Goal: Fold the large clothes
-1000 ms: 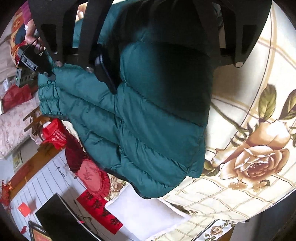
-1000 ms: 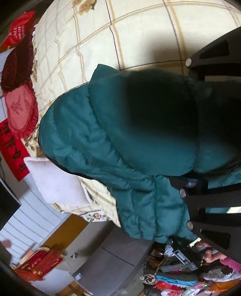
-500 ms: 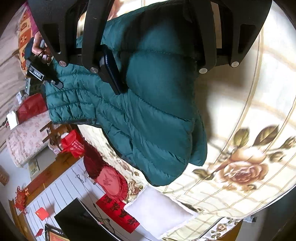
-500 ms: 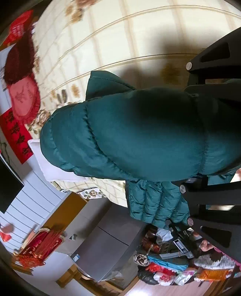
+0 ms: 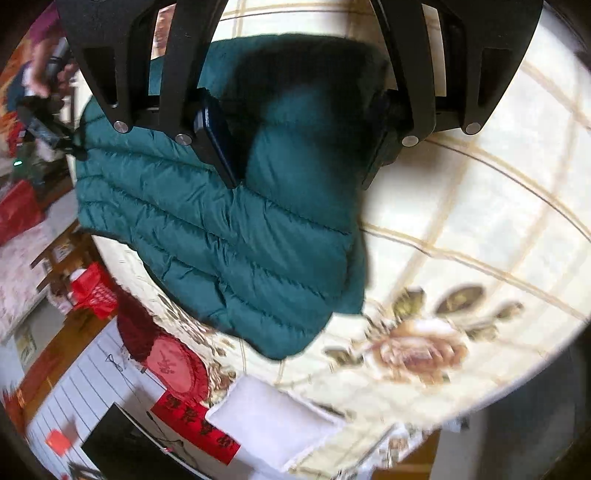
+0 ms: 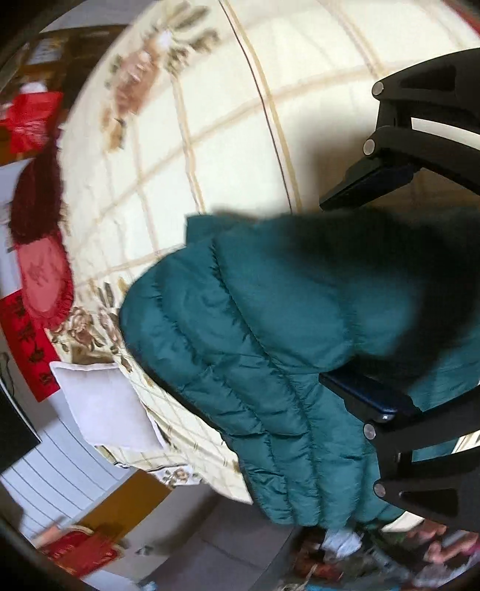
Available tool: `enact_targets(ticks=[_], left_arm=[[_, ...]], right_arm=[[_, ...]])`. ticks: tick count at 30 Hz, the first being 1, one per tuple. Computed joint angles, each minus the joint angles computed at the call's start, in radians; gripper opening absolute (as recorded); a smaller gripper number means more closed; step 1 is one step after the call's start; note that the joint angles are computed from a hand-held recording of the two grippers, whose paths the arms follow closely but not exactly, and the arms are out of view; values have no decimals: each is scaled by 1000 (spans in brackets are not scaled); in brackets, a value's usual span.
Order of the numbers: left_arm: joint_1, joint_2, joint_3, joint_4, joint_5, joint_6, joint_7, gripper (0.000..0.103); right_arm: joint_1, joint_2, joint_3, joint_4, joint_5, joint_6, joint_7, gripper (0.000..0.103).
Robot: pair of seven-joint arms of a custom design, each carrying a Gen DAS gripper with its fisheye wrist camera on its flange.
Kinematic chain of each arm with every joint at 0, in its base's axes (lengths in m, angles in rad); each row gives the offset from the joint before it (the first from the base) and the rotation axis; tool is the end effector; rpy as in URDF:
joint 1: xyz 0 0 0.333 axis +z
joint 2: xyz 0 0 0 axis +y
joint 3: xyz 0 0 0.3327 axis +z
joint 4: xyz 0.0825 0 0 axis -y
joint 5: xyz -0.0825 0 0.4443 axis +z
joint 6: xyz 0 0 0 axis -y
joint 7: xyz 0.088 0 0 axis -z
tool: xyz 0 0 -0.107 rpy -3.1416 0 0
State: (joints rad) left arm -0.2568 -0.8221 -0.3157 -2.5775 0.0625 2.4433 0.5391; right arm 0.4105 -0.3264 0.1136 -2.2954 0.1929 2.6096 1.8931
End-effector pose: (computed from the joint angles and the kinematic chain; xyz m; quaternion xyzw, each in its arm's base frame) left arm 0.3356 -0.2366 0.5759 -0.7921 0.5012 -0.3167 0.1449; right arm 0.4741 0.2744 0.5437 -0.6946 0.6451 -0.0604 0.3126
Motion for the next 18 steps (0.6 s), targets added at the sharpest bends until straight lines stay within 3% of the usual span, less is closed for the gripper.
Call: enact_targets(ticks=[4,9,16,18], left_arm=[[38,-38,-80,46,88,-102,-43,63],[25,-18,-139,105,150,-190,-91,63],[-3,89,-196,186,216,-258,-174,63],[2,130,-233,227,270,-309,-195,63]], right_arm=[[-36,-98,64,-42,-132,-5,87,83],[17,-175,66,-88,-138,15,85,83],[55,-150,130,-86,-182,53,141,83],[61,-139,142,-85,-194,62,170,83]])
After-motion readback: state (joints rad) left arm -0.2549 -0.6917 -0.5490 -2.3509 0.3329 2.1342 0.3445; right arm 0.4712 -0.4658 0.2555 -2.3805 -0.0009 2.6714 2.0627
